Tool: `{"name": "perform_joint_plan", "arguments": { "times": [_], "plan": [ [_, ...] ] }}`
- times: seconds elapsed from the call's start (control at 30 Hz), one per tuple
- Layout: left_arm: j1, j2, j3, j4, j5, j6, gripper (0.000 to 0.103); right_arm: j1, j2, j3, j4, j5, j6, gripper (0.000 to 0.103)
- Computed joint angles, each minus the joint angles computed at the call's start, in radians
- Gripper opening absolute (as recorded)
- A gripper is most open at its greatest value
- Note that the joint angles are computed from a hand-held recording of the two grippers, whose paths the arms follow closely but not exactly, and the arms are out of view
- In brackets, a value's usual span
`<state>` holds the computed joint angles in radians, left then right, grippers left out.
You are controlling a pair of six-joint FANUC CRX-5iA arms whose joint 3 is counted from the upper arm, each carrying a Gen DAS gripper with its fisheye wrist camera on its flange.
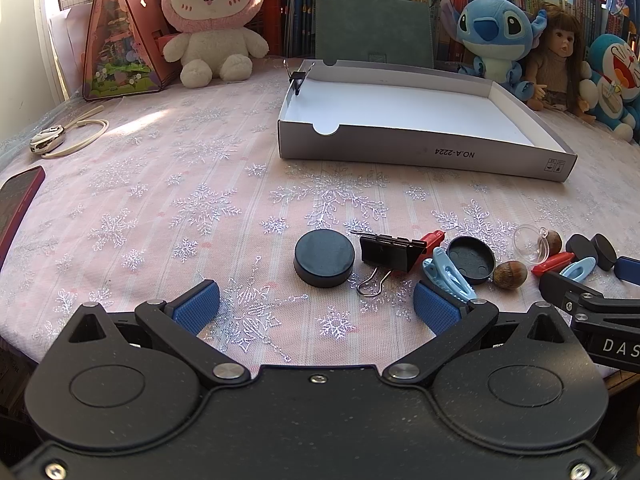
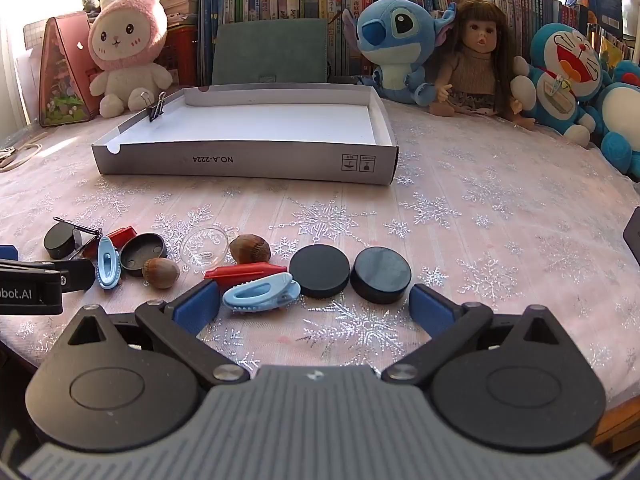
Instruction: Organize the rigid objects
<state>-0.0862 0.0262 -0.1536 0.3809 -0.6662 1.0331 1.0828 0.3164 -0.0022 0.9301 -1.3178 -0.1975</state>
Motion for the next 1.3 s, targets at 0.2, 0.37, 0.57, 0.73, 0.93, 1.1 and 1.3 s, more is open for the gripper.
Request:
{"name": "perform_joint_plan", "arguments": {
  "times": [0.2, 0.37, 0.57, 0.73, 0.93, 1.1, 1.3],
  "plan": [
    [0.000, 0.000, 0.000, 0.000, -0.001, -0.001, 0.103, 0.000, 0.001, 0.000, 0.001, 0.000, 0.000, 0.103],
    [0.010, -0.008, -0.034, 0.034, 0.027, -0.044, 0.103, -0.001, 0.003, 0.001, 0.003, 0.000, -0.005, 0.103],
    [0.016, -0.017, -0.050, 0.070, 0.038, -0.085, 0.103, 0.003, -0.002, -0.007, 0.008, -0.001, -0.015, 0.103],
    [0.014, -0.024, -0.068, 0.087, 0.060, -0.104, 0.103, 0.004, 0.009, 0.007, 0.005, -0.015, -0.021, 0.103],
    [0.013, -0.046, -0.136, 0.178, 0.127, -0.198, 0.103, 0.002, 0.007, 0.009, 0.002, -0.011, -0.019, 0.103],
    [0.019, -0.044, -0.116, 0.156, 0.094, -0.170, 0.103, 0.003, -0.016, -0.026, 0.028, 0.024, -0.066, 0.103],
    [0.033, -0.053, -0.127, 0.196, 0.078, -0.202, 0.090, 0.016, -0.042, -0.070, 0.067, 0.045, -0.124, 0.099]
  ]
}}
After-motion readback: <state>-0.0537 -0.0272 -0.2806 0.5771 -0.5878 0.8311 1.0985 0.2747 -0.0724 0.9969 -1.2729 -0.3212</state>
